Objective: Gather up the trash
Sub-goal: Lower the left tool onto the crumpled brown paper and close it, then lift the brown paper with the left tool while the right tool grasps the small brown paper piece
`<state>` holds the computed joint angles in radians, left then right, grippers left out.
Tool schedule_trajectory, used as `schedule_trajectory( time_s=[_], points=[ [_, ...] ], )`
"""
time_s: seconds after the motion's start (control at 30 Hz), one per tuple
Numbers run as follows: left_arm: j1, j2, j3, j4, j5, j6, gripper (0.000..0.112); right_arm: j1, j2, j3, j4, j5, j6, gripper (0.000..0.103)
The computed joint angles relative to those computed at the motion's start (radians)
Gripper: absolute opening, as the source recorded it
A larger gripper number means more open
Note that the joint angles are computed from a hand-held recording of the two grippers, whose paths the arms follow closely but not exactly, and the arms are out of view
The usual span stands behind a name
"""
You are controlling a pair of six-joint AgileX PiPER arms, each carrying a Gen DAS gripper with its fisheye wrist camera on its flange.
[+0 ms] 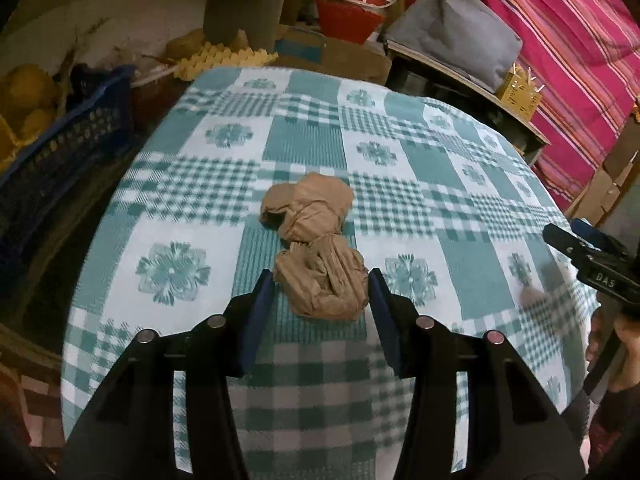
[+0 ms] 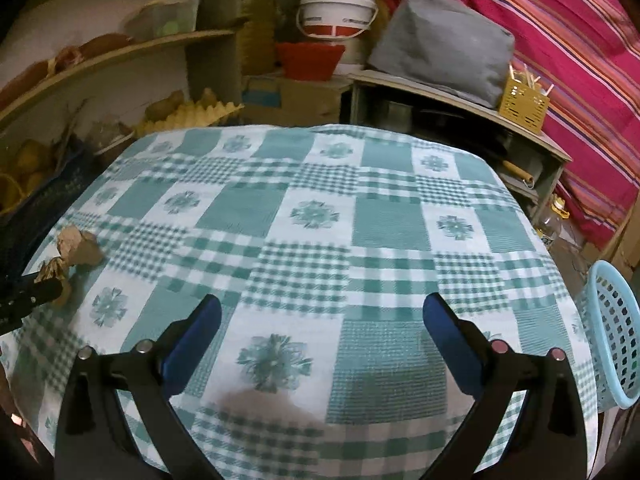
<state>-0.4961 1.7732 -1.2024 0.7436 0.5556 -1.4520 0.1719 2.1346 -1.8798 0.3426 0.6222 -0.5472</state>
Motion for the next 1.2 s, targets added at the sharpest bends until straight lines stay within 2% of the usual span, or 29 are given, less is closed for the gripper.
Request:
schedule_trajectory(
  time_s=[0.1,0.23,0.37,0.47,0.57,0.77,1.0,1.2],
  points=[
    [0.007,-0.011,0.028,-0.011,-0.097,0.013,0.046,-0.001,-0.017,0.027,-0.024,-0.021,0.007,0.098],
    [-0.023,0.019,-0.030,-0.015,-0.107,0.058,0.046,-0.026,-0.016,0.016,-0.034,-0.014,0.025,0.098],
    [-0.055,0.060,-0.115,-0.021,-0.069,0.086,0.046,-0.063,-0.006,-0.011,-0.010,0.017,0.020,0.098],
    [-0.073,0.050,-0.129,0.010,-0.025,0.064,0.046,-0.071,-0.009,-0.007,-0.020,0.005,0.020,0.098],
    [-0.081,0.009,-0.101,0.039,0.011,0.039,0.046,-0.072,-0.017,0.004,-0.006,-0.001,0.014,0.098],
    [-0.088,-0.123,0.035,0.150,0.138,-0.068,0.046,-0.015,-0.059,0.079,0.022,-0.039,-0.002,0.098],
    [-0.025,-0.215,0.184,0.242,0.184,-0.189,0.046,0.118,-0.104,0.171,-0.004,-0.092,0.020,0.098],
    [0.055,-0.239,0.226,0.315,0.161,-0.235,0.046,0.239,-0.092,0.175,-0.058,-0.091,0.094,0.098]
  ],
)
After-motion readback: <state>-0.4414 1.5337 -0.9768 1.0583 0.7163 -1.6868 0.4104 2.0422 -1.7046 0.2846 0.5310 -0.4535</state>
